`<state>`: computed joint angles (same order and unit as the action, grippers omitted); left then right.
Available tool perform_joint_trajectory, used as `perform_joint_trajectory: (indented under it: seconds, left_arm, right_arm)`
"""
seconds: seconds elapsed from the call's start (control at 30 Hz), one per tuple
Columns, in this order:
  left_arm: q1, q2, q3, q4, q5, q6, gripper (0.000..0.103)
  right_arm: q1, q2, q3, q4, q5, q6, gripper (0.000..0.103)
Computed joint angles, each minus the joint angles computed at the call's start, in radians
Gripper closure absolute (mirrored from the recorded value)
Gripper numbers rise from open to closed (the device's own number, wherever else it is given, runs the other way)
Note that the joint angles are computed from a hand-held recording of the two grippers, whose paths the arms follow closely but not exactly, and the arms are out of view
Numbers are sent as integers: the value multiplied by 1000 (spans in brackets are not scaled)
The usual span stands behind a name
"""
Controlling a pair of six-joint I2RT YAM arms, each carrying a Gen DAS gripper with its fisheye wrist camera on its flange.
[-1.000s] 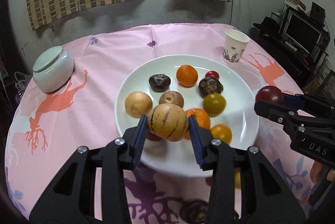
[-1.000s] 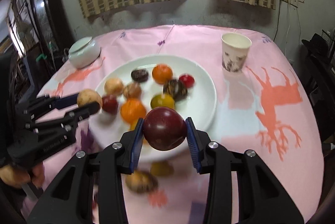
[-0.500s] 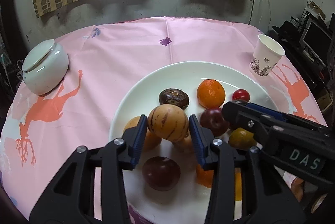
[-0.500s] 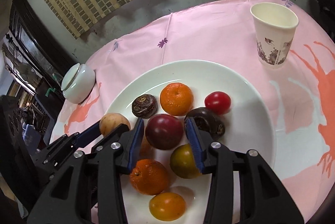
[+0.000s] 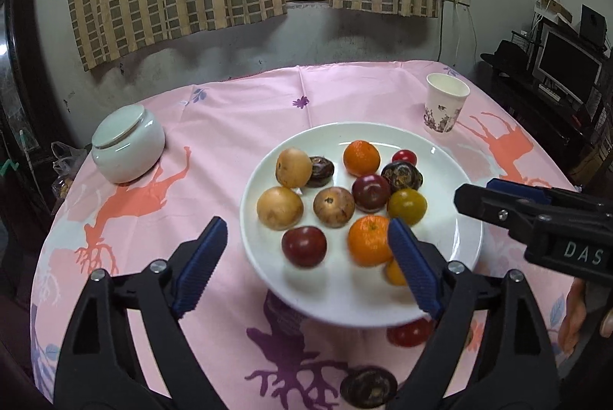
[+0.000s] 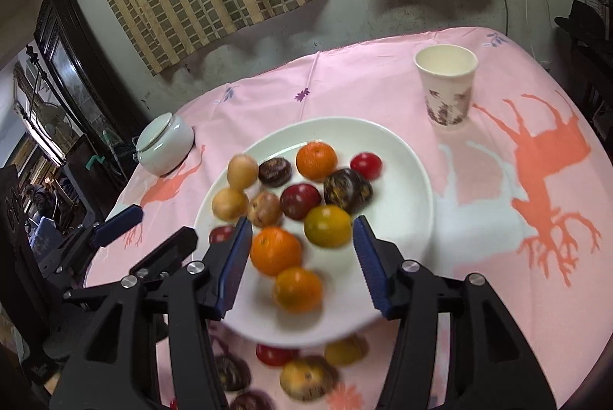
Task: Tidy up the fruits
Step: 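Carry both fruits onto the white plate and open both tools, then move both open tools back toward the remaining fruit pile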
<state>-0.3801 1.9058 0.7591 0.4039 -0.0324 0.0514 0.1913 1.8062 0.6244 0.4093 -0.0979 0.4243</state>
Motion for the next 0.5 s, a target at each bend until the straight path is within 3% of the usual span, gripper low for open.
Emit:
perform_joint_trajectory:
  seconds: [0.1, 0.27, 0.4, 0.5]
  left_arm:
    - [16, -75, -146, 75, 13, 21, 7]
    - [42, -104, -346, 231, -6, 79, 5]
    - [85, -62, -417, 298, 37, 80, 5]
    - [104, -30, -418, 299, 55, 77, 5]
  right_arm:
    - [35, -100, -123, 22, 47, -5, 36]
    - [142, -207, -315, 99, 138, -31, 36]
    - [270, -202, -400, 157, 249, -19, 36]
    - [316, -155, -435, 237, 259, 2, 36]
